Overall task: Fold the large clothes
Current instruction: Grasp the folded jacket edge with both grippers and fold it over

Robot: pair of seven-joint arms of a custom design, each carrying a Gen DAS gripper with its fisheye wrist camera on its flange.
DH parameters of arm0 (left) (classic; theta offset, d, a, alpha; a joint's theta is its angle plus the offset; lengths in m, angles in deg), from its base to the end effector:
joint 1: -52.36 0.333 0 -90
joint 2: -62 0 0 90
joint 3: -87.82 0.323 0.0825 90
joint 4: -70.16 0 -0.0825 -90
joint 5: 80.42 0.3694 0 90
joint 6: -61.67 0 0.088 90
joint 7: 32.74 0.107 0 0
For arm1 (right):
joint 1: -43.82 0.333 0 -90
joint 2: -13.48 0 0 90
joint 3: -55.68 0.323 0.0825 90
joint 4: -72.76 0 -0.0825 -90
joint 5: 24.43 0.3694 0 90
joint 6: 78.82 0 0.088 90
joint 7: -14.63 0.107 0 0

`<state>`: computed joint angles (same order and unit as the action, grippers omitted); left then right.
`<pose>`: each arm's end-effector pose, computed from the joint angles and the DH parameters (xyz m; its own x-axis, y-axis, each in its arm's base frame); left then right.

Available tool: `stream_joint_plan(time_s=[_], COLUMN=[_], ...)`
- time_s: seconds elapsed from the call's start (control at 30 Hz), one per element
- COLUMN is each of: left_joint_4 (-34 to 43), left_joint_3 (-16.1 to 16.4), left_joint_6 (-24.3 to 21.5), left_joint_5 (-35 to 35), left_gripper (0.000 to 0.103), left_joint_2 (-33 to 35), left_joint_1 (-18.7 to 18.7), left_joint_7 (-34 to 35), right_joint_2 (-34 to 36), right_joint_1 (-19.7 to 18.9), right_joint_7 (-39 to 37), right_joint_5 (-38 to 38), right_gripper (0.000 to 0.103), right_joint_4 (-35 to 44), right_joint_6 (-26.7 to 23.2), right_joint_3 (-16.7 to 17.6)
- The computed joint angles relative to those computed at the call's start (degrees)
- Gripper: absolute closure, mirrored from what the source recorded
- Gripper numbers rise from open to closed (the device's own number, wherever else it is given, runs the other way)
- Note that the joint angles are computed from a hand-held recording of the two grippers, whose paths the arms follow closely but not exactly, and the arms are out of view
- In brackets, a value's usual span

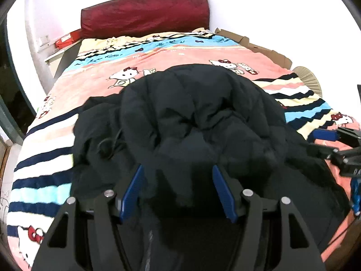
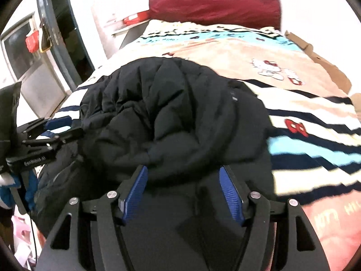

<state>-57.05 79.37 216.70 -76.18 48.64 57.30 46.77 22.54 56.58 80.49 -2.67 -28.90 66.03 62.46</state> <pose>0.5126 -0.0400 0.5683 0.0505 -0.9985 0.0190 -0.7502 -0.0504 -0.6592 0.6055 0.2056 0.5461 0.5214 -0.8438 -0.1271 -0.7138 -0.3497 -0.6068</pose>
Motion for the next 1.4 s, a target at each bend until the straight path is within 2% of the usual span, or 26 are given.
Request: stream_joint_plan(time_s=[0.13,0.23,0.33,0.47,0.67,0.73,0.9,1.0,1.07,1.17,1.23,1.33,1.4], left_joint_4=[-5.53,-9.69,-14.89,-20.68,-26.93,-28.49,-31.8,-33.23,-34.15,-36.23,-37.91,-38.72,-38.58], left_joint_3=[1.18,2.4,5.1,6.49,9.71,11.37,15.87,17.03,16.64,17.27,18.9,19.43,18.91], left_joint_6=[-0.19,-0.92,-2.52,-5.84,-10.47,-11.3,-11.75,-11.52,-11.9,-11.95,-12.33,-13.63,-14.11], left_joint_5=[-2.31,-5.32,-9.65,-12.48,-16.45,-18.81,-27.38,-31.71,-33.54,-37.79,-41.86,-46.28,-48.02], left_gripper=[0.042,0.042,0.042,0.042,0.042,0.042,0.042,0.041,0.041,0.041,0.041,0.041,0.041], left_joint_2=[-6.95,-12.11,-18.68,-26.42,-34.39,-35.99,-37.19,-36.35,-36.02,-36.39,-37.89,-39.07,-38.77], left_joint_1=[0.22,0.77,1.03,4.31,8.65,9.08,7.42,6.55,6.6,5.81,4.02,1.58,1.27], left_joint_7=[0.8,1.74,3.94,4.73,5.21,5.68,8.89,10.85,11.58,12.55,14.42,17.51,18.48], right_joint_2=[-5.98,-8.95,-12.56,-15.56,-17.19,-17.05,-15.82,-15.16,-14.59,-13.11,-12.3,-11.73,-11.57], right_joint_1=[-0.87,-1.39,-1.67,-2.0,-2.54,-2.47,-2.68,-2.94,-3.15,-3.77,-4.23,-4.64,-4.82], right_joint_7=[0.81,-0.35,-0.9,-0.3,-0.77,-2.04,-2.93,-2.82,-3.03,-3.45,-4.14,-6.33,-7.53], right_joint_5=[-0.32,2.09,3.14,3.28,3.43,5.8,8.23,8.21,8.68,10.19,12.11,14.71,16.27], right_gripper=[0.037,0.032,0.03,0.028,0.027,0.027,0.024,0.023,0.021,0.02,0.02,0.02,0.026], right_joint_4=[-6.76,-9.52,-13.66,-17.57,-21.14,-21.38,-21.17,-21.5,-21.37,-20.65,-20.09,-19.61,-19.39], right_joint_6=[1.53,0.56,0.7,-0.38,-3.99,-5.62,-8.71,-9.19,-10.19,-13.53,-16.03,-19.21,-20.87], right_joint_3=[-1.72,-3.35,-5.3,-7.54,-9.74,-10.42,-10.04,-9.54,-9.49,-9.54,-9.48,-9.01,-8.76])
